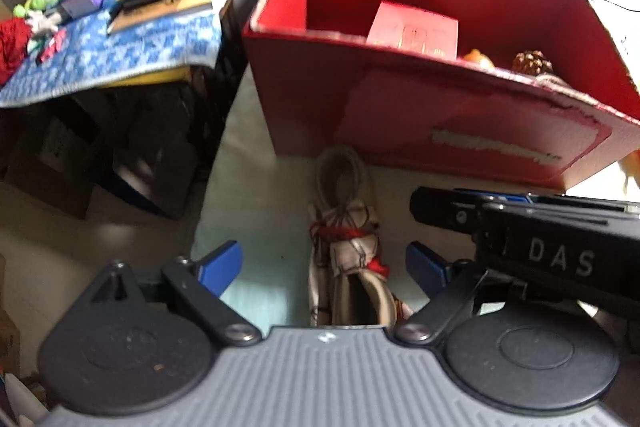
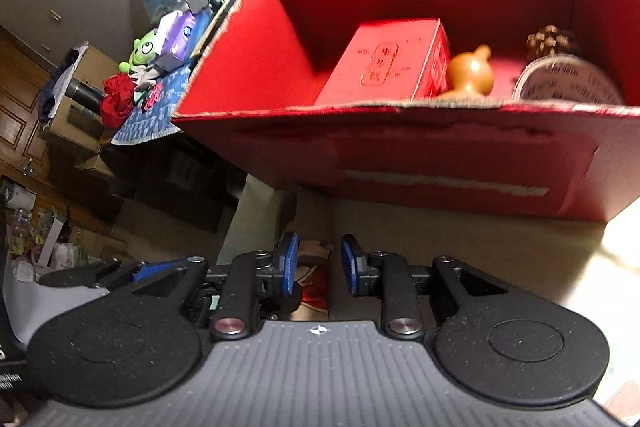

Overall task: Organize objects
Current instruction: 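Lower the right tool to the beige strap item beside the box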

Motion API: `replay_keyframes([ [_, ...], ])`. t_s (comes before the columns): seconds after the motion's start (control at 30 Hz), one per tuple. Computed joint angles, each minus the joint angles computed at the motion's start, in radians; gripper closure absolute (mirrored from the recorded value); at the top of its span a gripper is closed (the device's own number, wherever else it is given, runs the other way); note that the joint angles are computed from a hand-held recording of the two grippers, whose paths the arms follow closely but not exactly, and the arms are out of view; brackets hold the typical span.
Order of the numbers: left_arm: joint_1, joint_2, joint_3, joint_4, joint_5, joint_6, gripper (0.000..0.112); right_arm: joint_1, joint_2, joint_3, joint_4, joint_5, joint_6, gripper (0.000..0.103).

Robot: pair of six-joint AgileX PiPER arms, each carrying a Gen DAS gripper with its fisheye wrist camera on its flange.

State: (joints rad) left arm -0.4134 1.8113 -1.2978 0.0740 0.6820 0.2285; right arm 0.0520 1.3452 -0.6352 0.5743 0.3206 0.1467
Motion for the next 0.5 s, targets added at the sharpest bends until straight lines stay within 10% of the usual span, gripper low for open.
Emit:
replay_keyframes([
  [0.5,0.058,0.087,-0.045,-0.101,0.069,0.032,0.041,-0.006,0.100,-0.064,0.169,0.049,-0.208,0.063],
])
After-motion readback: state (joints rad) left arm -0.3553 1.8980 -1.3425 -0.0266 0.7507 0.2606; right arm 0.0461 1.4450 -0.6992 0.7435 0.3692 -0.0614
